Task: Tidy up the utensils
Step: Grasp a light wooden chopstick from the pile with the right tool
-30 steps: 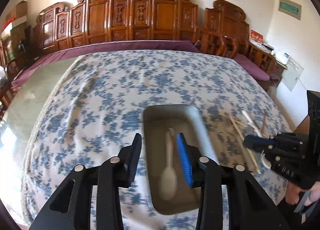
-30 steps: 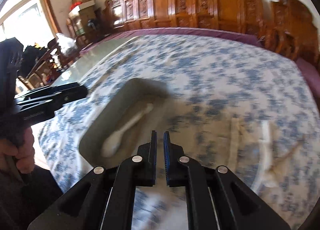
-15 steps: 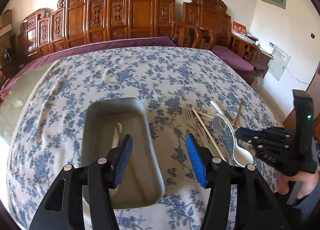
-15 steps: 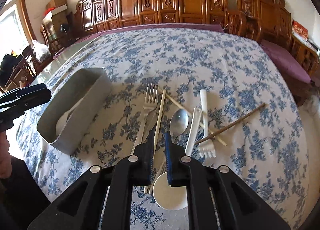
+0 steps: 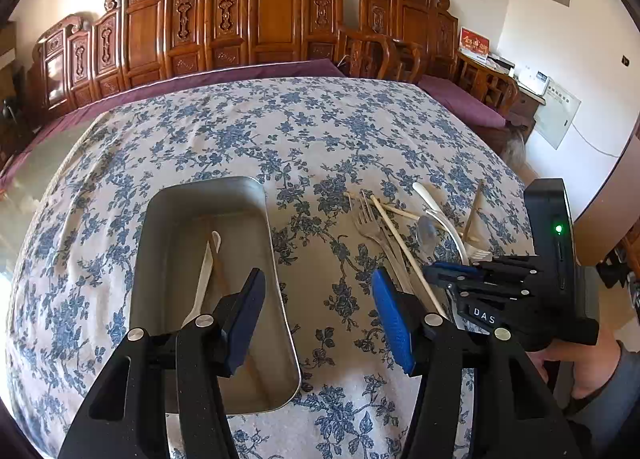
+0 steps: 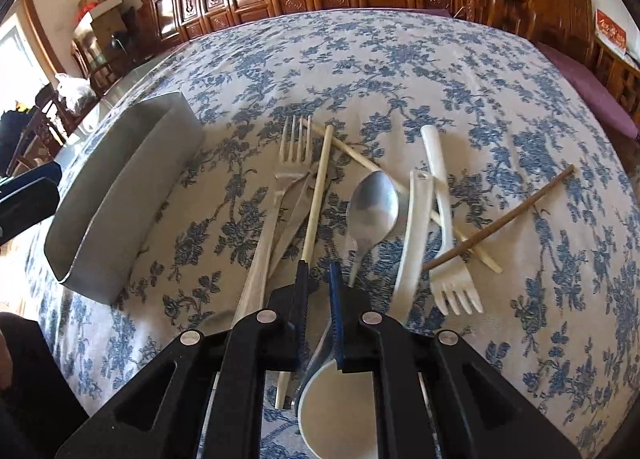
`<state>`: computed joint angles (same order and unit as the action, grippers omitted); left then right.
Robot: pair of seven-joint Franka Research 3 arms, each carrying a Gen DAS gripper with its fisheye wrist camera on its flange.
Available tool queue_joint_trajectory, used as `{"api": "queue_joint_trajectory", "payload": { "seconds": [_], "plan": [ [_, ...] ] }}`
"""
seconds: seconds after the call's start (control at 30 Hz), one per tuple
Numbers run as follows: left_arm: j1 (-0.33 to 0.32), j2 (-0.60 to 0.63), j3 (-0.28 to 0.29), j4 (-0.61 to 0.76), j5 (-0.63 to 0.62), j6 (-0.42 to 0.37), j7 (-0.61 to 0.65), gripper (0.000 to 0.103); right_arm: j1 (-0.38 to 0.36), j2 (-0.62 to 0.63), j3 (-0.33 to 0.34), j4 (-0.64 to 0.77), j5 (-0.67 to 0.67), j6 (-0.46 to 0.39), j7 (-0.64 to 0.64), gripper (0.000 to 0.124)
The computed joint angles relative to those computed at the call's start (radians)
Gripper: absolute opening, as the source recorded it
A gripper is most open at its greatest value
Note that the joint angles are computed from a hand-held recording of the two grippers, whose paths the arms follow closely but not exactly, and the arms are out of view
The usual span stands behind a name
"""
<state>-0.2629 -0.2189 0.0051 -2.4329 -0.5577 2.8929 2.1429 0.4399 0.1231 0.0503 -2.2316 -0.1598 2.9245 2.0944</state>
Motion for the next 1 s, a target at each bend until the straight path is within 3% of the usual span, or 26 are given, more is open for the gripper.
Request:
{"api": "queue_joint_trajectory", "payload": {
  "seconds": [0.4,0.5,0.63,0.77,1.0],
  "plan": [
    [0.024,0.021,-0.034,-0.003,0.115,0.028,-0.105,0.054,0.032,0.024,-0.018,0.035,-0.084,-0.035,0.016,0.012],
    [0.03,0.024,-0.042,-0.002,0.149,0.03,-0.133,0.054,0.016,0.022,-0.003,0.028,-0.046,-0.027,-0.01,0.007],
    [0.044,0.031,-0.055,0.004,0.216,0.024,-0.18,0.054,0.022,-0.012,-0.03,-0.01,-0.099,0.04,0.057,0.006],
    [0.053,0.05,-0.072,0.014,0.27,0.018,-0.236,0.054,0.009,-0.059,-0.062,-0.058,-0.216,0.125,0.204,0.006],
    [0.049,0.127,-0.104,0.087,0.271,-0.025,-0.27,0.054,-0.071,-0.1,-0.042,-0.11,-0.273,0.205,0.298,0.006]
  ]
}}
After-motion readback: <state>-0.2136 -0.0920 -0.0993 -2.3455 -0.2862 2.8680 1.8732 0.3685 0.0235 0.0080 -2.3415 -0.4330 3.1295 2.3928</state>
